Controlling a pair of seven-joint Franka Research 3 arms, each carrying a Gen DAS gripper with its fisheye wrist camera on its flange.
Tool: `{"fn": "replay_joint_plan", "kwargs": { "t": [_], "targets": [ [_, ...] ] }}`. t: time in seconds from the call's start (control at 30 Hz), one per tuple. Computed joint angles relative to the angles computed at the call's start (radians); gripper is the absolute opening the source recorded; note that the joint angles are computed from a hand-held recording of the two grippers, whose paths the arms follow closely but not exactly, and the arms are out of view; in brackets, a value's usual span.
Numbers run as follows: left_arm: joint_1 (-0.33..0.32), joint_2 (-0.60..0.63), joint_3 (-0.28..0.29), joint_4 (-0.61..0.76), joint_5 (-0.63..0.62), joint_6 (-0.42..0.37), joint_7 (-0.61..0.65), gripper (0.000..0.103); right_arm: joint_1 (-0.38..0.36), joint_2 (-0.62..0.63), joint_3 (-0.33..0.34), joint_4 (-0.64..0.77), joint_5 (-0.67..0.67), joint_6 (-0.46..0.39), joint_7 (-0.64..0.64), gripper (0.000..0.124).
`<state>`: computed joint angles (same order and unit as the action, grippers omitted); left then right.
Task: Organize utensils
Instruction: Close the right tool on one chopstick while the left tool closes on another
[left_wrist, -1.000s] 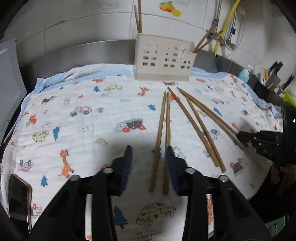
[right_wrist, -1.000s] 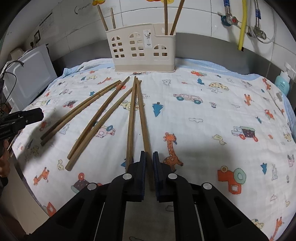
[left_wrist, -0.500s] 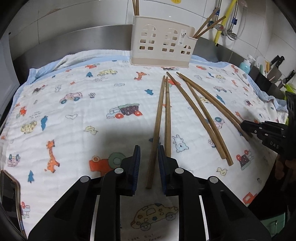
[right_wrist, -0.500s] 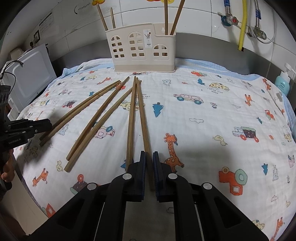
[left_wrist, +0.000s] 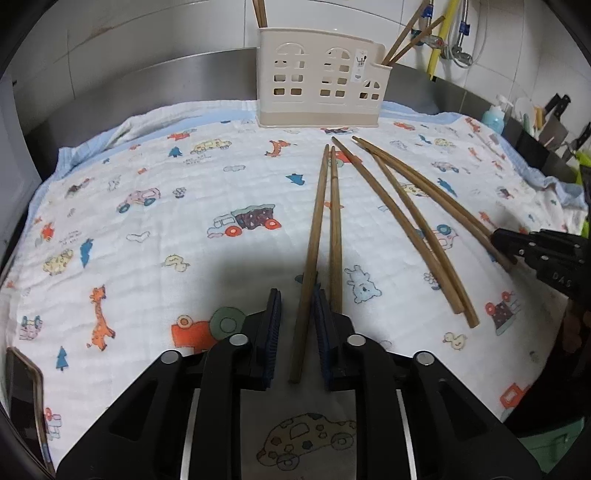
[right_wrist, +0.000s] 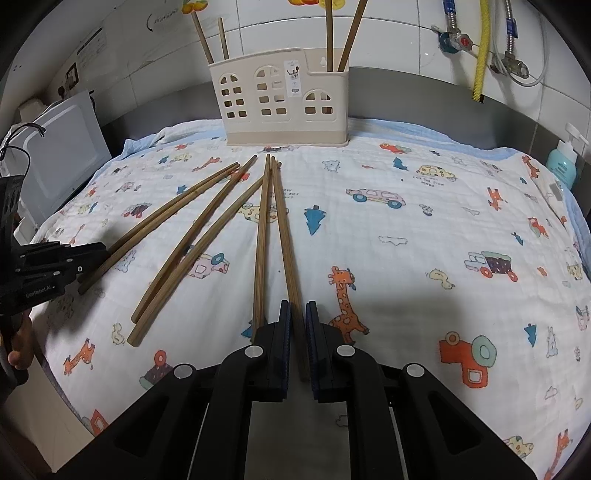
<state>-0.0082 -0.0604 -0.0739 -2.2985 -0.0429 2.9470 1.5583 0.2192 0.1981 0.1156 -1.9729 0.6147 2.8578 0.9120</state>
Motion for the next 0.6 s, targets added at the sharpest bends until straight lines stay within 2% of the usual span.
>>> {"fn": "replay_joint_plan", "kwargs": {
  "t": [0.07,0.2,0.37,0.6],
  "targets": [
    [0.011,-0.001,-0.008,0.001,0.059,-0.002,-0.055,0.015,0.001,0.003,-0.002,0.003,-0.003,0.003,0.004,0.008],
    [0.011,0.001,-0.006,0.009,0.07,-0.016,-0.072,0.009,0.0,0.003,-0.001,0.003,-0.002,0.003,0.003,0.008],
    [0.002,-0.006,0.001,0.007,0.012,-0.021,-0.039,0.006,-0.006,-0.016,0.007,-0.014,0.03,0.013,-0.022,0.007],
    [-0.035,-0.047,0.025,-0.014,-0.134,0.015,0.071,0.006,-0.009,-0.065,0.013,-0.027,0.114,0.041,-0.096,0.007]
  ]
}}
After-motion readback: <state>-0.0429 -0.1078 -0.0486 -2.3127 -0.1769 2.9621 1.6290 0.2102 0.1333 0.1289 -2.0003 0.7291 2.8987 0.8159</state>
